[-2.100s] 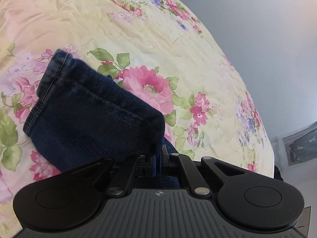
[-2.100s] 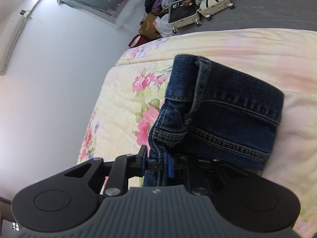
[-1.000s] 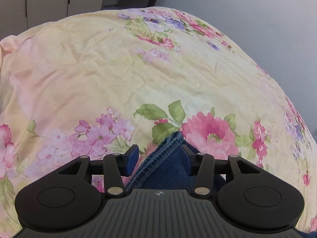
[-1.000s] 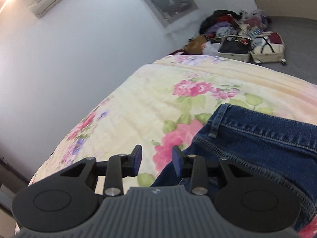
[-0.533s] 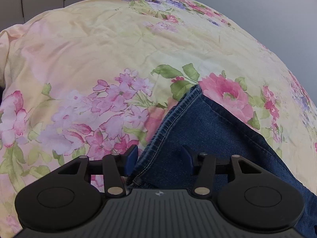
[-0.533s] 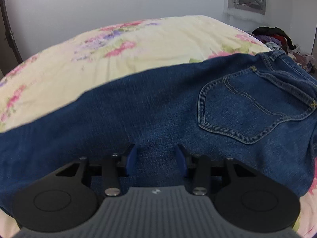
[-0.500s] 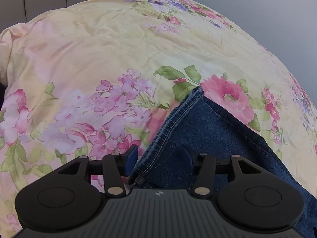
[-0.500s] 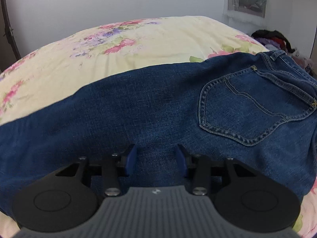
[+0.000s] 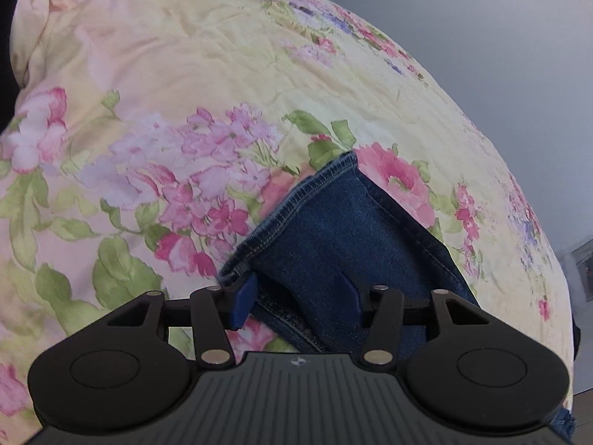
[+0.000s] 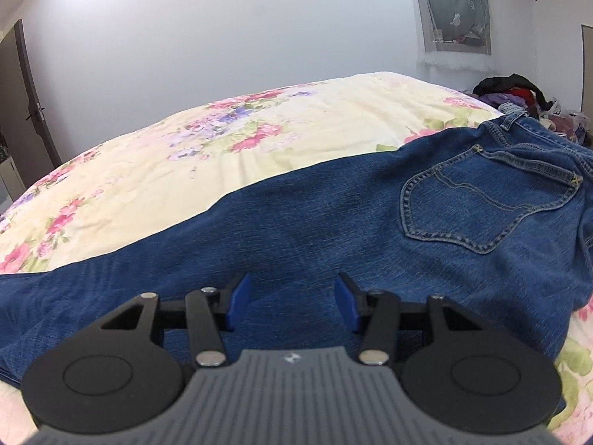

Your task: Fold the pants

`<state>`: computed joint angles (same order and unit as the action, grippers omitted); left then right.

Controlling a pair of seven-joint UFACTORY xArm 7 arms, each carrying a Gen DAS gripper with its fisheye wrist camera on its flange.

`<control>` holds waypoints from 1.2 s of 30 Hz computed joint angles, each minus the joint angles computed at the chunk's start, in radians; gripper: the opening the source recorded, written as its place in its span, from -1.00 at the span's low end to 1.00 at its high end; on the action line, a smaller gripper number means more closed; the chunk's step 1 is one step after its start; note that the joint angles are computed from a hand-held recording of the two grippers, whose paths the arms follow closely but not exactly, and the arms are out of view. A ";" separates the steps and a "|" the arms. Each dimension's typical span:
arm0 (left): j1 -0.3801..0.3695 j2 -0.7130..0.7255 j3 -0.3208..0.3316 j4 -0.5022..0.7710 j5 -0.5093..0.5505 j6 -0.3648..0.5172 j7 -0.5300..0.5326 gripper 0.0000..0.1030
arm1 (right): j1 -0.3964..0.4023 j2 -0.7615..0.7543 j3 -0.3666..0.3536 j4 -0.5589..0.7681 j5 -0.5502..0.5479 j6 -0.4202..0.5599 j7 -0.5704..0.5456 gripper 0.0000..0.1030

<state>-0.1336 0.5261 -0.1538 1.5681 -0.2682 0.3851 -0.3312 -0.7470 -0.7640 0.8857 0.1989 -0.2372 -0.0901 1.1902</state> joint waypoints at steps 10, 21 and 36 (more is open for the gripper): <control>-0.002 0.021 -0.047 -0.061 -0.054 -0.269 -0.086 -0.99 | -0.054 0.034 0.048 0.006 0.028 -0.061 -0.038 -0.07; -0.076 0.033 0.086 -0.057 0.141 -0.125 -0.198 -0.84 | -0.024 0.036 0.046 0.002 0.060 -0.059 -0.074 -0.07; -0.123 -0.021 0.155 -0.090 0.297 -0.163 -0.354 -0.58 | -0.090 0.016 0.157 0.120 -0.020 -0.071 -0.174 -0.07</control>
<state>-0.2564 0.5047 0.0011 1.4777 0.0293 0.2225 -0.6848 -0.8368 -0.7481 1.0427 0.3194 -0.2577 -0.1610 1.0159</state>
